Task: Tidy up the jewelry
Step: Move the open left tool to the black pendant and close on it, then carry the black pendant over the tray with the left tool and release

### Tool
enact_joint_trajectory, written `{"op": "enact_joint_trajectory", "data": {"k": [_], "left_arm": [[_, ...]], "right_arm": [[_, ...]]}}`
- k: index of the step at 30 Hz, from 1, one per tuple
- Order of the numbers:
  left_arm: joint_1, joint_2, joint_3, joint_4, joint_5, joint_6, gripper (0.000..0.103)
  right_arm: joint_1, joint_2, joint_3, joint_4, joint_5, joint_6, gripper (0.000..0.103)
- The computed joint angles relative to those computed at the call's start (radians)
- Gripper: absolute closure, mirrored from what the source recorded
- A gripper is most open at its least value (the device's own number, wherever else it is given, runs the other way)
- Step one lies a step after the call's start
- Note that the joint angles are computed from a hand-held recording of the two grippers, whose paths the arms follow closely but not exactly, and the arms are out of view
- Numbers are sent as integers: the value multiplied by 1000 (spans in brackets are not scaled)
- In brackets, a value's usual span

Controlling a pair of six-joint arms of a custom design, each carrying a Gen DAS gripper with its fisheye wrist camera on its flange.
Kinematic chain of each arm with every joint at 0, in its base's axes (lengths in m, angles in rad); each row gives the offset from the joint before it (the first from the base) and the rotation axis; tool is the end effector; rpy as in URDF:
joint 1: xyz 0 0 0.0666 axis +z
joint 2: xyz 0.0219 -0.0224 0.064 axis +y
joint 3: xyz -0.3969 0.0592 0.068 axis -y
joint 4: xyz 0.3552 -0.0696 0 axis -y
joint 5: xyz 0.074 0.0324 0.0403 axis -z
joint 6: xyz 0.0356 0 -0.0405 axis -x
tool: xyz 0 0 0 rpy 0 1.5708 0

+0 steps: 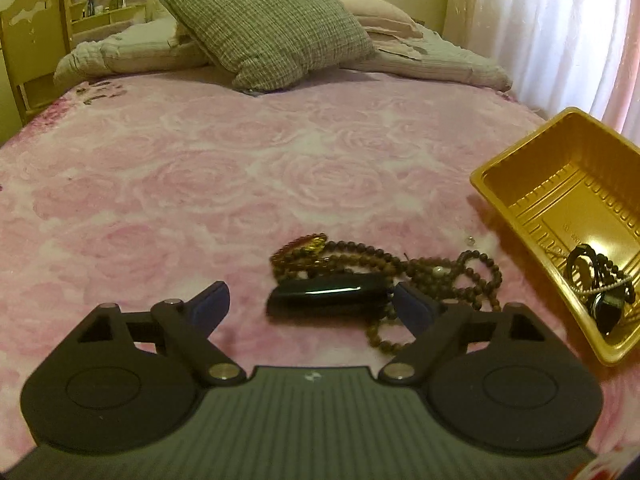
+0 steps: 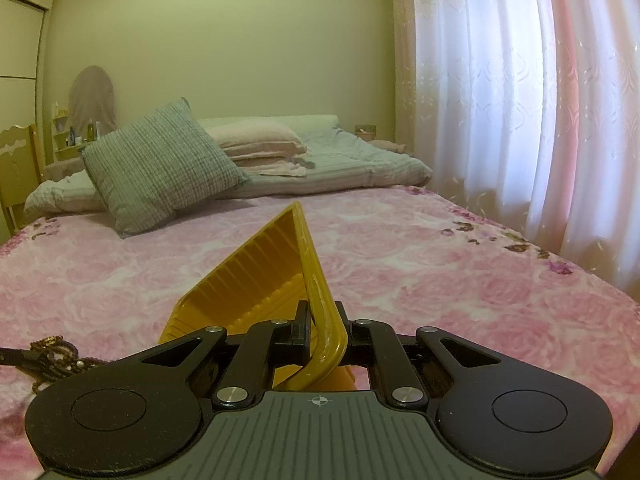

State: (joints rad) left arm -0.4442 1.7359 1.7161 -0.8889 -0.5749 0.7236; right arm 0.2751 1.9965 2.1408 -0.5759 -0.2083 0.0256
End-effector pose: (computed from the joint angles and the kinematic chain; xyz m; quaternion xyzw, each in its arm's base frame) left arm 0.5256 -0.2291 0.4218 -0.2175 0.8852 0.0519 0.4079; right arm 0.6699 0.1963 0.4694 -0.1809 0.8197 0.1536 0.5213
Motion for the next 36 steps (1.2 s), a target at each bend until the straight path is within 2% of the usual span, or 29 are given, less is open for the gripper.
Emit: {"op": "enact_joint_trajectory", "data": {"k": [9,13,20,23,28,36], "left_arm": [[6,42,14,23,-5,53,16],[10,49,19,17,3,61,29],[-8,30,5,18,-43,48,29],[-20,21,15,15,-55,22,29],[-38,27,68,39,-27,-46,29],[-72,118,231,124,127,-195,29]], "right_arm": [[1,7,12,-8,7,8,94],[2,7,12,-8,9,8,94],[2,7,12,-8,9,8,94],[1,7,13,-8,7,7,94],[-2,2,3,0,-2,5,94],[-2,-1,2,2,-6,3,93]]}}
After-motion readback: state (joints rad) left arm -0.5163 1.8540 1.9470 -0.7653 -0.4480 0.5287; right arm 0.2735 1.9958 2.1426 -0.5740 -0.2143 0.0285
